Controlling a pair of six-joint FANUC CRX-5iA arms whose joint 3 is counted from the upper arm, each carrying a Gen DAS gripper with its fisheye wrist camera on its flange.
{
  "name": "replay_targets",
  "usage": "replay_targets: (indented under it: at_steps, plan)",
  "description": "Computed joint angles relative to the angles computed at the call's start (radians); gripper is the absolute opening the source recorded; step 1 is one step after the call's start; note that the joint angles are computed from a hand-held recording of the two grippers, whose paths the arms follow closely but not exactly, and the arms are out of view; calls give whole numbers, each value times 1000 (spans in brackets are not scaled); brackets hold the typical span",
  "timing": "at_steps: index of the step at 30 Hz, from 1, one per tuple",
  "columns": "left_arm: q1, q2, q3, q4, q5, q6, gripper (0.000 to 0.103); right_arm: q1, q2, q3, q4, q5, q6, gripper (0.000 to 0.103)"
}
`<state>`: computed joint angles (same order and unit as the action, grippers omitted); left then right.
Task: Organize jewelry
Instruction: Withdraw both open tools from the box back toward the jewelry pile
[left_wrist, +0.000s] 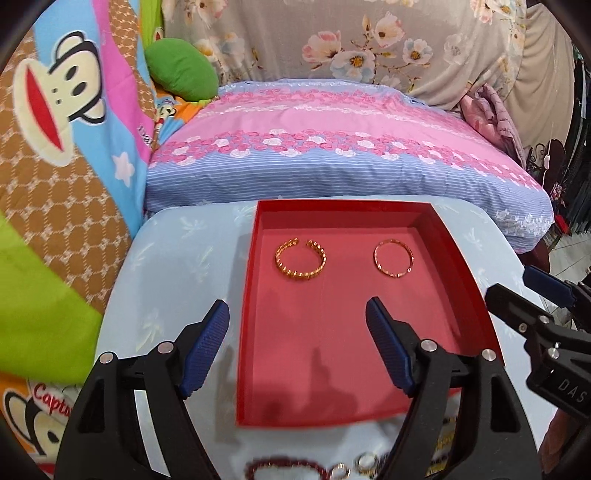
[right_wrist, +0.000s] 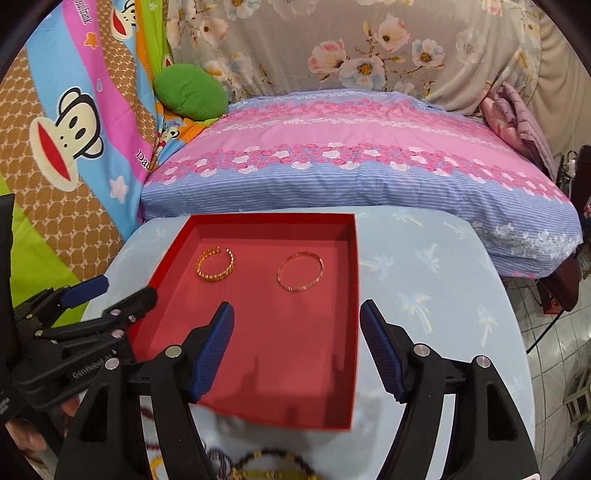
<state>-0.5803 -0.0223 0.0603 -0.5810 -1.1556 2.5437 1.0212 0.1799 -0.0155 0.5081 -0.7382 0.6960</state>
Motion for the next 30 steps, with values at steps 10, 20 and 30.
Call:
replay_targets:
  at_steps: [10, 20, 30]
  plan:
    - [-199, -80, -89, -109, -158, 236, 73, 80, -212, -284, 47, -18, -153, 69]
    - [-275, -93, -189, -62, -181, 409, 73, 130, -294, -430, -15, -61, -244, 69]
    - [-219, -85, -228, -28, -142, 416, 69, 164, -275, -432, -53, -58, -226, 69]
